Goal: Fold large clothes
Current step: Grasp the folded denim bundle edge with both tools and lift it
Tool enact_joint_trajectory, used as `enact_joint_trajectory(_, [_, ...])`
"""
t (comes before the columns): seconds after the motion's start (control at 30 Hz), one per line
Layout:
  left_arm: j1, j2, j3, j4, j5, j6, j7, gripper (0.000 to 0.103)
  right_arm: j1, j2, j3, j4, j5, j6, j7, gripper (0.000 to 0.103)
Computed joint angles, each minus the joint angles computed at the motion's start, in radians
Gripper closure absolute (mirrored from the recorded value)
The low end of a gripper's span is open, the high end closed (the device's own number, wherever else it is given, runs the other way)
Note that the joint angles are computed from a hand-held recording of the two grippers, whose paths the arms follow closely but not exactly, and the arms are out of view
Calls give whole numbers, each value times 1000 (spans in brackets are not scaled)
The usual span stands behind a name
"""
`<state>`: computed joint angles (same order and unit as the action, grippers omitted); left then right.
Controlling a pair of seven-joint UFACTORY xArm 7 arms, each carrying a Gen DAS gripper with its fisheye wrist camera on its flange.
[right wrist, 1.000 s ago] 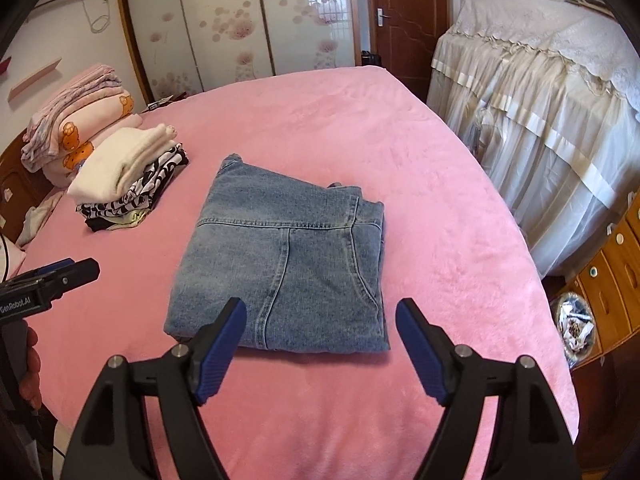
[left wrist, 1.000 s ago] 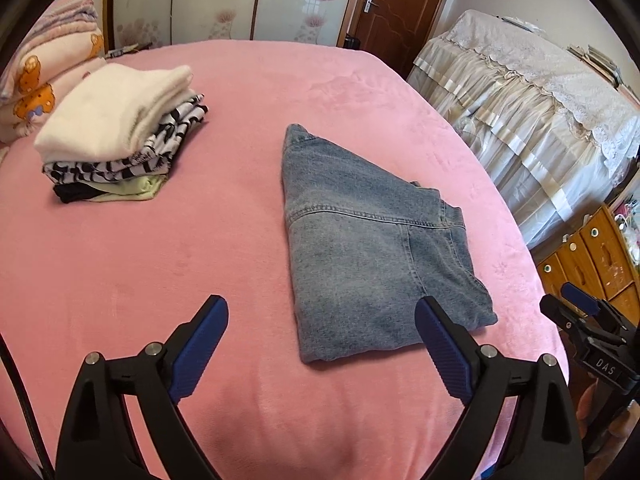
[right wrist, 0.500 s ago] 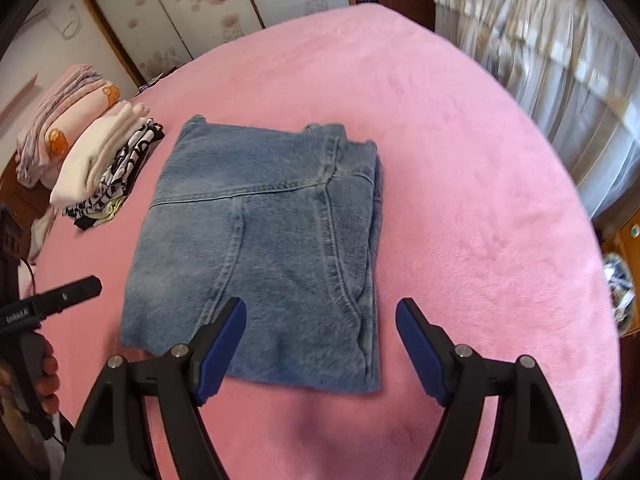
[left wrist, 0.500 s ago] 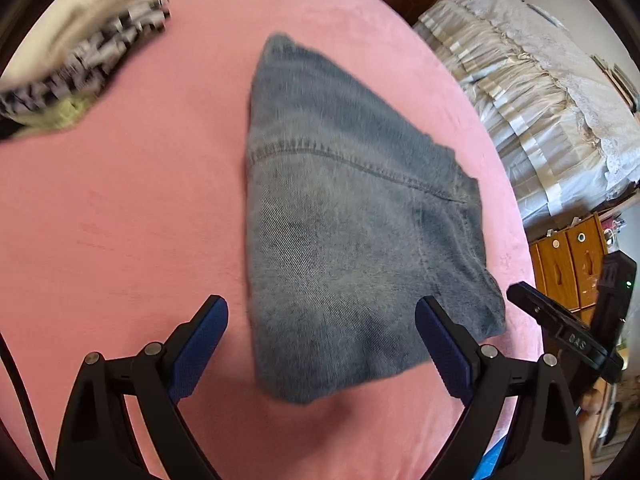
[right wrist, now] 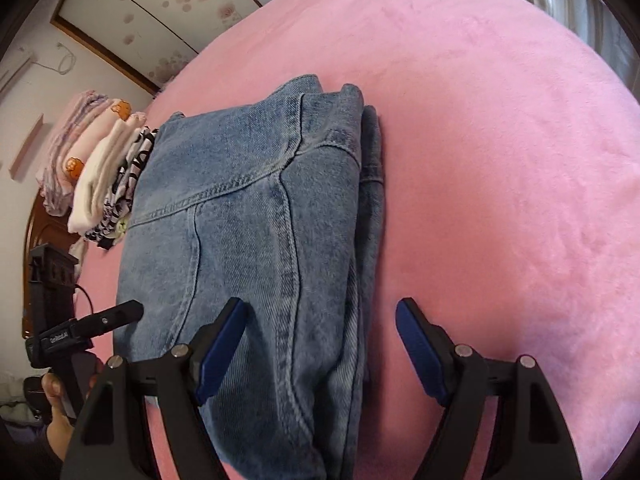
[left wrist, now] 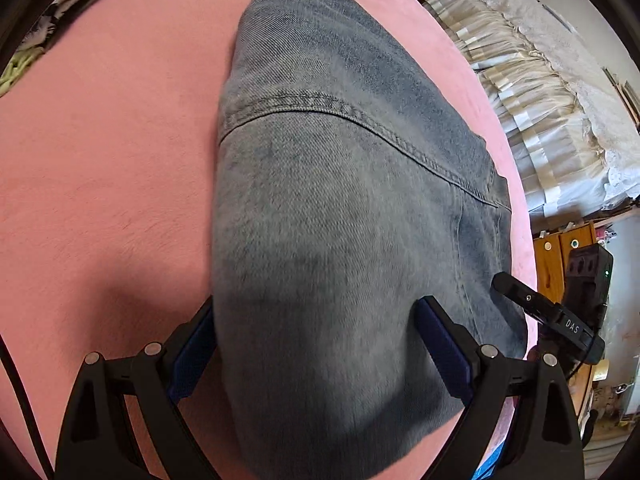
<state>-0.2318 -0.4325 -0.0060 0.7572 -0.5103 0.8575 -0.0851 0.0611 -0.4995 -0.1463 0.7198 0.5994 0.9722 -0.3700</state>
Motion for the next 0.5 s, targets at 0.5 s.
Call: enact_joint_trajectory(0.5, [-9,102,-3,46,-51,-29,105,1,-26,247,11,130,311,138,-215,51])
